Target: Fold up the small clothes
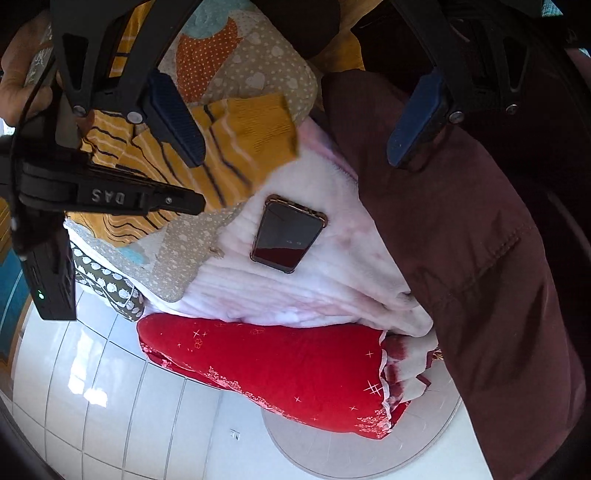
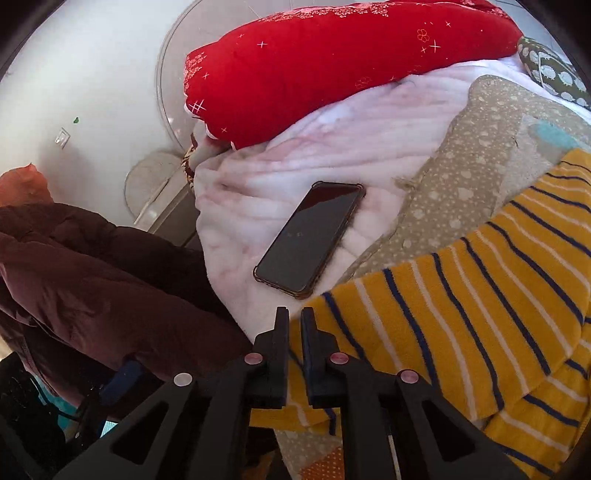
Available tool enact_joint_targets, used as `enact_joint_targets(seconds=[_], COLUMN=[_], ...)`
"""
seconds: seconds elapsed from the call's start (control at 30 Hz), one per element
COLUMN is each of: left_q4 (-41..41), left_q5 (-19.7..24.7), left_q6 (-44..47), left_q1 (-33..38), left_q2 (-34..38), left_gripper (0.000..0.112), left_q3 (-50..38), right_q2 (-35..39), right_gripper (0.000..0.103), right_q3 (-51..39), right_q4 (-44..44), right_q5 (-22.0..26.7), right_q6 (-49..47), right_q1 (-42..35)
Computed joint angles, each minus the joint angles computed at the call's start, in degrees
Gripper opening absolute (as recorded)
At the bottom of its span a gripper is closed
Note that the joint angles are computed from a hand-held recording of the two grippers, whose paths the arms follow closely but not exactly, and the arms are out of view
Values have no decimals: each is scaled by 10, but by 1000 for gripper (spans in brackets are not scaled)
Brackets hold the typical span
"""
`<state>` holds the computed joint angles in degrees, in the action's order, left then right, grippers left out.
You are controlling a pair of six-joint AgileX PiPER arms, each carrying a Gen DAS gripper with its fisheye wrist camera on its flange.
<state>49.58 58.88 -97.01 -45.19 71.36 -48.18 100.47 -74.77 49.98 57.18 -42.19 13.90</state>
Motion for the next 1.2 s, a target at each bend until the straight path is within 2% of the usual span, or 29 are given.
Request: enact_joint_targets(seconds=[0.07,0.13,0.23,0.37,0.43,0.53,0.57,0.6,0.73,0.83,0.9,0.97,1.13,1.2], left_q4=[2,4,-2,-26,-27,-25,-27,-29,-30,-41,-54,-71,-106,-125], left_q5=[-6,-14,-35,-66,-52,-11,-1,7,22,11,-3,-12,-29,-36], left_q6=[1,0,1,21,28,36,38,40,48,65,81,99,127,135], left_q1=[-4,-7,-10,-21,-43,-79,-88,-95,-114,-117,-117,-116,-111,-105], left_q2=[8,15,35,70,84,102,106,110,133,163,189,217,272,288], left_gripper=[99,99,99,99,99,99,99,99,99,99,99,99,99,99], left_q3=[-6,-10,-24,-61,-86,-121,-131,-140,-172,-202,-225,-251,-297,-304], right_q2=[-32,-83,-149,-162,-154,-137,-124,-106,-87,-84,-62,-17,112,135], right_gripper=[20,31,46,46,47,46,26,7,6,6,6,6,11,12], right_q3=[38,88,150,189,206,232,228,213,144,91,39,-30,-209,-240], right_q4=[4,-8,-93,-174,-172,-174,-160,-148,-29,0,-6,-35,-218,-225], right_q5=[1,-19,-101,-179,-200,-282,-284,-263,-124,-83,-91,-123,-193,-175], right_q6=[-34,-78,-101,-121,-142,-150,-159,-167,-227,-245,-236,-205,16,47], right_q1=[-30,-84,-170,-238,-242,-229,-235,-253,-398,-533,-614,-674,-755,-782])
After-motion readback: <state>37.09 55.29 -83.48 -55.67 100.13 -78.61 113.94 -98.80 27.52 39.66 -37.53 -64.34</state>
